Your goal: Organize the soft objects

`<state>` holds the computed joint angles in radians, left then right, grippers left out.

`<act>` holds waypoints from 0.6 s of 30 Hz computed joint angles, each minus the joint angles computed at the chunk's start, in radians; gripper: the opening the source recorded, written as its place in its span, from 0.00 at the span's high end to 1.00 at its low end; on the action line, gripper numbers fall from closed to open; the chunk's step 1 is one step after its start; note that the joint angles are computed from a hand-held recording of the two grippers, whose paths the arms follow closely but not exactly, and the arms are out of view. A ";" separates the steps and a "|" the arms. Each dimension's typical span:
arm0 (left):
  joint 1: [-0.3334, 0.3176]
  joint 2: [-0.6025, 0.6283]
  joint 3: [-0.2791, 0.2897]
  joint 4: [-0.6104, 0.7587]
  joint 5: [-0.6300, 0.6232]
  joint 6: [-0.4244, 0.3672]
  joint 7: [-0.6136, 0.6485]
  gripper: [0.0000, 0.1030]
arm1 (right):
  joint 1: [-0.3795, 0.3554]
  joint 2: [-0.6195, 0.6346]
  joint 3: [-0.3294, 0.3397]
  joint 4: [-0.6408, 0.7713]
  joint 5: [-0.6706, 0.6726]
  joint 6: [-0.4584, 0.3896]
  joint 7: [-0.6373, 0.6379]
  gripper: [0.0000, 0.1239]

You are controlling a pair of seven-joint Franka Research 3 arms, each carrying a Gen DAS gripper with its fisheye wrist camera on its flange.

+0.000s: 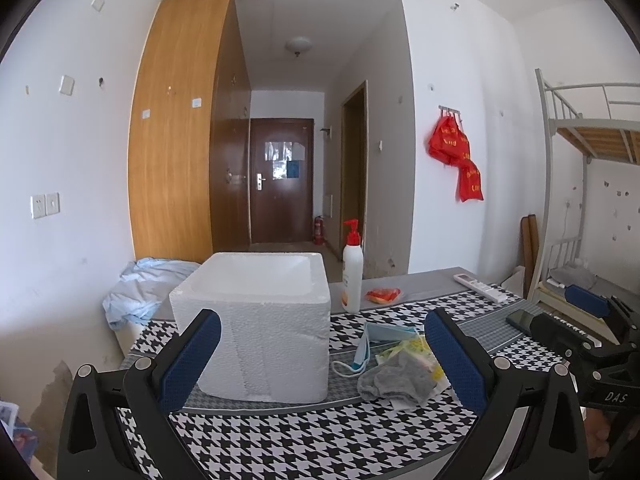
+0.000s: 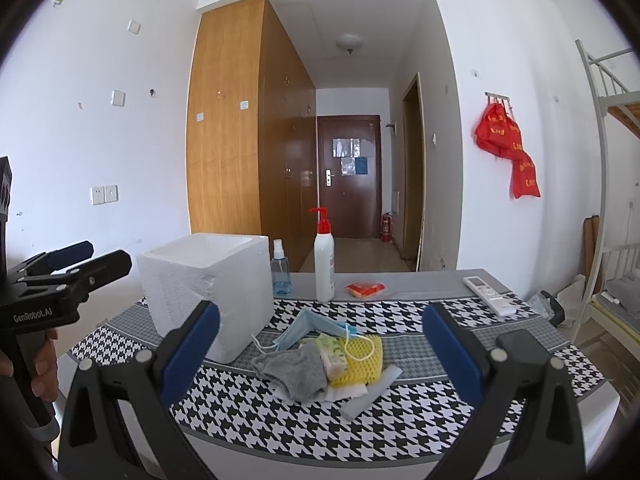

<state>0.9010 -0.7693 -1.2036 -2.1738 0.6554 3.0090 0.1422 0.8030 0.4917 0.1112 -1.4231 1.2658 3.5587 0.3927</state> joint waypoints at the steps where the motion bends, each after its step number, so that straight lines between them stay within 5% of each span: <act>1: -0.001 0.001 0.000 0.000 -0.001 -0.001 0.000 0.01 | 0.003 0.002 -0.005 0.005 0.010 -0.002 -0.009 0.17; 9: 0.018 0.023 -0.013 0.017 -0.001 0.004 0.012 0.01 | 0.002 0.025 -0.002 0.053 0.067 -0.011 -0.079 0.17; 14: 0.042 0.038 -0.033 0.033 -0.007 0.011 0.027 0.01 | -0.014 0.058 0.021 0.143 0.219 -0.015 -0.249 0.17; 18: 0.061 0.044 -0.049 0.039 -0.017 0.022 0.039 0.01 | -0.070 0.097 0.104 0.241 0.354 0.010 -0.433 0.17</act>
<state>0.9622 -0.7248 -1.2526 -2.1352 0.6381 3.0312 0.1809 0.7326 0.5884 0.2152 -1.1822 1.6195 3.5682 -0.0402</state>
